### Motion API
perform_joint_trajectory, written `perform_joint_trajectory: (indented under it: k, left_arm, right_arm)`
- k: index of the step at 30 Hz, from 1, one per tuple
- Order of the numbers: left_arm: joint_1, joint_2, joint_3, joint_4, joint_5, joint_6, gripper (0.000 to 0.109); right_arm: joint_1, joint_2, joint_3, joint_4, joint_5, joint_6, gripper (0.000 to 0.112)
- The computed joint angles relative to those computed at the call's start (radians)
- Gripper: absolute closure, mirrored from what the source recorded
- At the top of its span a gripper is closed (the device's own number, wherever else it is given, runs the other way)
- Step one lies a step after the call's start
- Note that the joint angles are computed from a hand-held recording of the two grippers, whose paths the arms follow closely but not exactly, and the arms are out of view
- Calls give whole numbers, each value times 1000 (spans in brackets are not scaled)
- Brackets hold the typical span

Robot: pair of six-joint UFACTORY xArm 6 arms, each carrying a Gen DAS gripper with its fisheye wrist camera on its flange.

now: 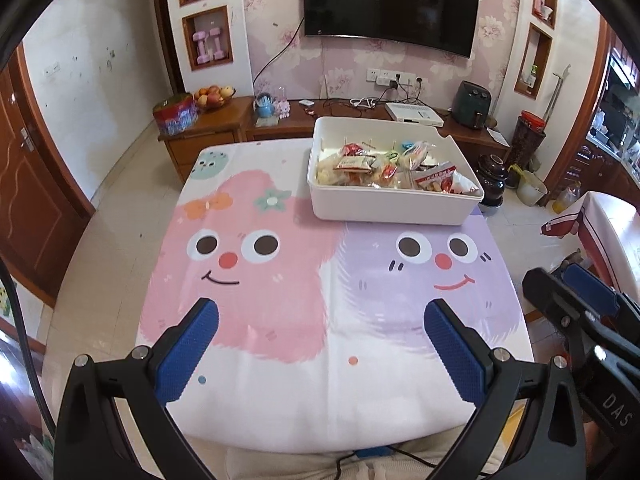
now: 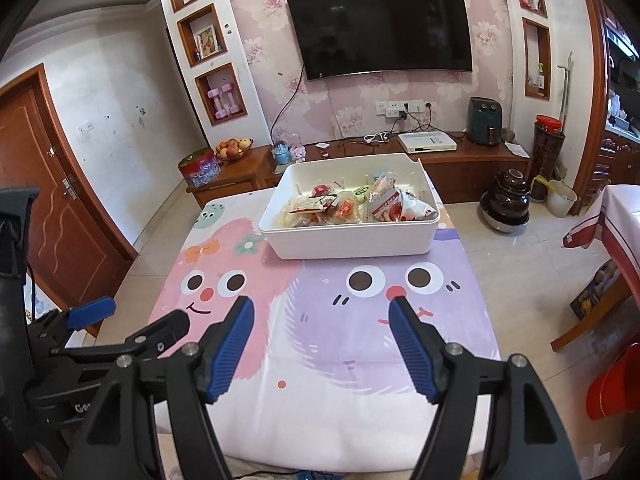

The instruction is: Organize snacks

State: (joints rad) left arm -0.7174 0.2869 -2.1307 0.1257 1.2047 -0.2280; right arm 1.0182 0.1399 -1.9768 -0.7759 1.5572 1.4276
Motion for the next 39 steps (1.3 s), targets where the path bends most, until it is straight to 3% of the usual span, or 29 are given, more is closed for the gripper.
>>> perform_joint_trajectory:
  k: [11,39]
  left_arm:
    - [-7,-32,50,58,-36,-33,6]
    - [3,-25,38,29,-21,-28,6]
  right_arm:
    - [-9,-6,21,32,-21,11,41]
    - [-6,5,11,38,-19,8,41]
